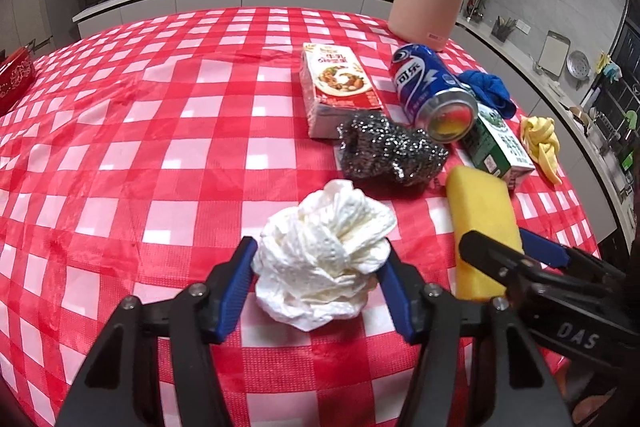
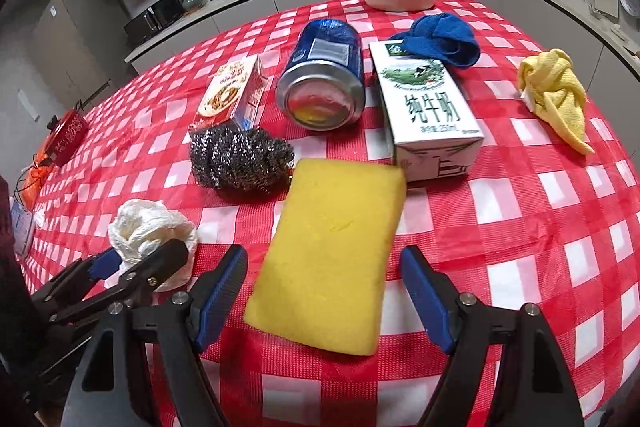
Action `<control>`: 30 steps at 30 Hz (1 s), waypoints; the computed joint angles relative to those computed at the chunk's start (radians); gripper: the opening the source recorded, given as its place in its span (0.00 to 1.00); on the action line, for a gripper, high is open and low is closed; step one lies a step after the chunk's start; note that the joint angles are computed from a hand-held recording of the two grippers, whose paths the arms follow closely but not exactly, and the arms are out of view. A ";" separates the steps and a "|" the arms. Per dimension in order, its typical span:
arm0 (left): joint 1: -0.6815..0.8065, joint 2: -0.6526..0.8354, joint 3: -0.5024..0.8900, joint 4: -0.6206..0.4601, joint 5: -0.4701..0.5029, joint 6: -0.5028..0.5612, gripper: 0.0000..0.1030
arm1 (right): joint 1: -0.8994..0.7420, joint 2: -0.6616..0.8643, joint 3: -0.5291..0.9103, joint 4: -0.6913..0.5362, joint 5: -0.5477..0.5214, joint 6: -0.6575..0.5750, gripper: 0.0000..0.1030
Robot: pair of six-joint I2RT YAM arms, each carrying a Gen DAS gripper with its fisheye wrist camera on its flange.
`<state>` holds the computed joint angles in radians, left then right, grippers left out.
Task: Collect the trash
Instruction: 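Grasp the white crumpled tissue with left tool while right tool grasps yellow sponge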
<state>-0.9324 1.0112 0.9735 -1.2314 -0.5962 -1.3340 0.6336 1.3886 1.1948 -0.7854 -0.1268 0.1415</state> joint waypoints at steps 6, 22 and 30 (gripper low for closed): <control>0.005 -0.012 -0.011 0.006 0.005 0.008 0.56 | 0.035 0.013 -0.009 0.016 0.062 -0.002 0.78; -0.004 0.020 0.008 0.009 0.015 0.011 0.56 | 0.022 0.000 -0.015 0.004 0.066 -0.044 0.63; -0.003 -0.006 -0.008 0.002 0.017 0.001 0.56 | 0.078 -0.002 -0.033 0.041 0.136 -0.061 0.57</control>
<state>-0.9359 1.0054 0.9656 -1.2299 -0.5793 -1.3327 0.7115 1.3869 1.1619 -0.7448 0.0089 0.0804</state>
